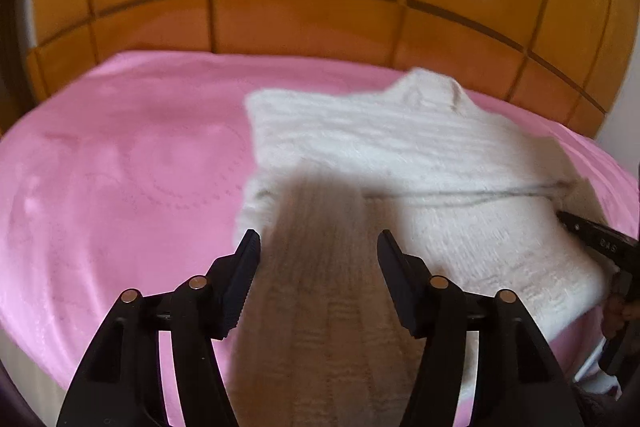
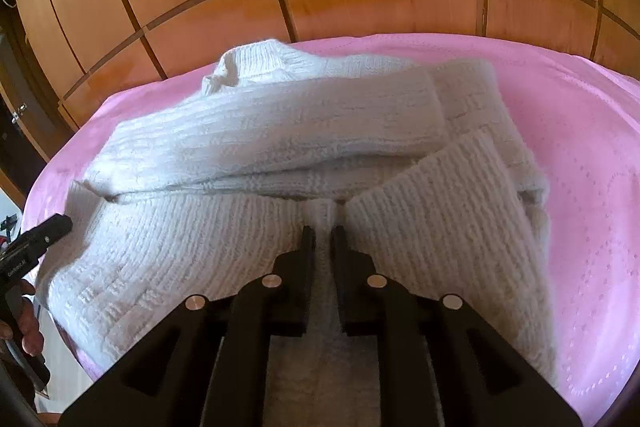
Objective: Fold small clothes
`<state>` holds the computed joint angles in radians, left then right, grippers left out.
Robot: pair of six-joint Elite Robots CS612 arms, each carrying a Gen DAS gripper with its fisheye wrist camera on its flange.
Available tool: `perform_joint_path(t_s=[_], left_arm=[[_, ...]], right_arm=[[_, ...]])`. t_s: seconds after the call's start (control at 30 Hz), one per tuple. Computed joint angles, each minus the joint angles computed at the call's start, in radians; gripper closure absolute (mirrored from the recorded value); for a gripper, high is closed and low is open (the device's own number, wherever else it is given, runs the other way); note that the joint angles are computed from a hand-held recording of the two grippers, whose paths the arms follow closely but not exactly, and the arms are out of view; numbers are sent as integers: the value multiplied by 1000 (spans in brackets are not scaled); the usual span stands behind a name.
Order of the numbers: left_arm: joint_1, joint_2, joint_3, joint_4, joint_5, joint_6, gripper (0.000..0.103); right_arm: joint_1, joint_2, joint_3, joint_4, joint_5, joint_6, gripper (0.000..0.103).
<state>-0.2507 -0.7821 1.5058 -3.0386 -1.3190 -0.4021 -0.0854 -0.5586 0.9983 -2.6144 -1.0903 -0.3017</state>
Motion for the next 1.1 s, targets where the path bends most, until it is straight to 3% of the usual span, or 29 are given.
perform_joint_path(t_s=[0.03, 0.07, 0.13, 0.27, 0.4, 0.53, 0.6, 0.67, 0.7, 0.87, 1.1], left_arm=[[-4, 4, -9, 21, 29, 20, 44], [-11, 11, -22, 57, 67, 40, 56], [-8, 24, -40, 98, 57, 53, 69], [-16, 27, -24, 56, 89, 92, 86], [-12, 21, -11, 25, 75, 54, 89], [-15, 15, 1, -2, 90, 52, 92], [-20, 9, 14, -28, 111, 54, 92], [-26, -1, 30, -56, 132, 51, 92], [-28, -7, 39, -72, 141, 51, 92], [-40, -25, 72, -128, 181, 87, 94], [-41, -68, 118, -186, 170, 121, 94]], right_arm=[[0, 0, -3, 5, 0, -5, 90], [-1, -1, -7, 15, 8, -9, 81], [-9, -8, -5, 25, 49, 0, 60], [-29, -33, 20, -24, 70, 4, 59], [-49, -46, 48, -124, -10, 37, 53], [-46, -27, 25, -106, -74, 31, 49], [-40, -13, 8, -91, -99, 20, 52], [-31, -5, -5, -72, -118, -6, 88], [-28, -7, 0, -78, -128, -20, 93], [-24, -40, 59, -168, -153, -57, 97], [-50, -88, 80, -202, -21, 0, 97]])
